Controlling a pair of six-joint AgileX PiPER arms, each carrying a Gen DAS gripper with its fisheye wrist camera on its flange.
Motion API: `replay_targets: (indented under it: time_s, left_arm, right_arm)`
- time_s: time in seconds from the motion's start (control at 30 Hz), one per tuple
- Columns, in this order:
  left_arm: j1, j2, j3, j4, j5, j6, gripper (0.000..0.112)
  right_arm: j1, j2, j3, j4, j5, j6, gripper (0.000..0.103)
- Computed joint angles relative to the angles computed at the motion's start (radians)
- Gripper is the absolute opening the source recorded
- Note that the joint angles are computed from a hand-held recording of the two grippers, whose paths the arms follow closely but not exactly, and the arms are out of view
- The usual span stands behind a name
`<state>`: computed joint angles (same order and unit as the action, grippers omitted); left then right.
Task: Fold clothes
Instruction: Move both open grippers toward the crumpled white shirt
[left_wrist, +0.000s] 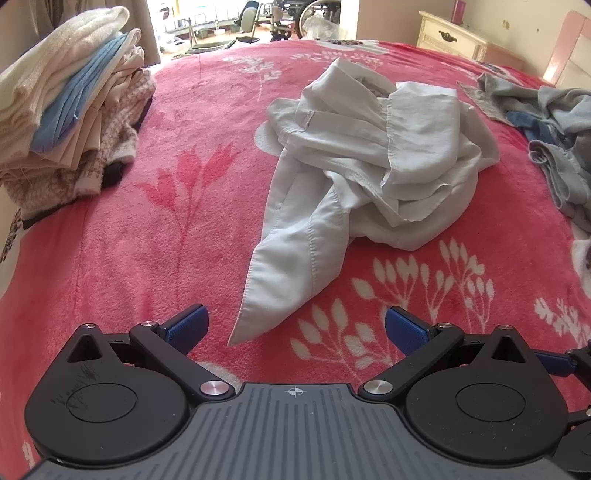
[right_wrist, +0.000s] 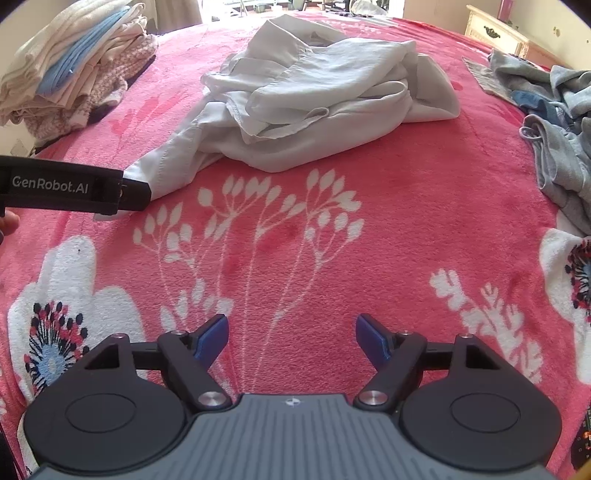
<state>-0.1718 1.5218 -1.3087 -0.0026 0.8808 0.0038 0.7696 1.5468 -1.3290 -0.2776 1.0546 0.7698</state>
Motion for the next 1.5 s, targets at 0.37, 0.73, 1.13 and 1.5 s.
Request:
replay_targets:
  time_s: [0.37,0.73,1.13,1.5]
  left_arm:
    - [0.001,-0.012,0.038,0.02,-0.054,-0.025,0.103]
    - [0.012,-0.013,0.053,0.036,-0.084,-0.054,0.103]
    - [0.025,-0.01,0.046,0.002,-0.072,-0.021,0.102]
    - [0.026,-0.003,0.034,0.028,-0.062,-0.043,0.102]
  right_arm:
    - [0.02,0.009,-0.015,-0.063,0.017,0.026,0.081]
    - [0.034,0.006,-0.02,-0.097,0.031,0.042,0.084]
    - [0.039,0.01,-0.027,-0.101,0.038,0.048,0.084]
    - [0.041,0.013,-0.032,-0.096,0.044,0.043,0.084]
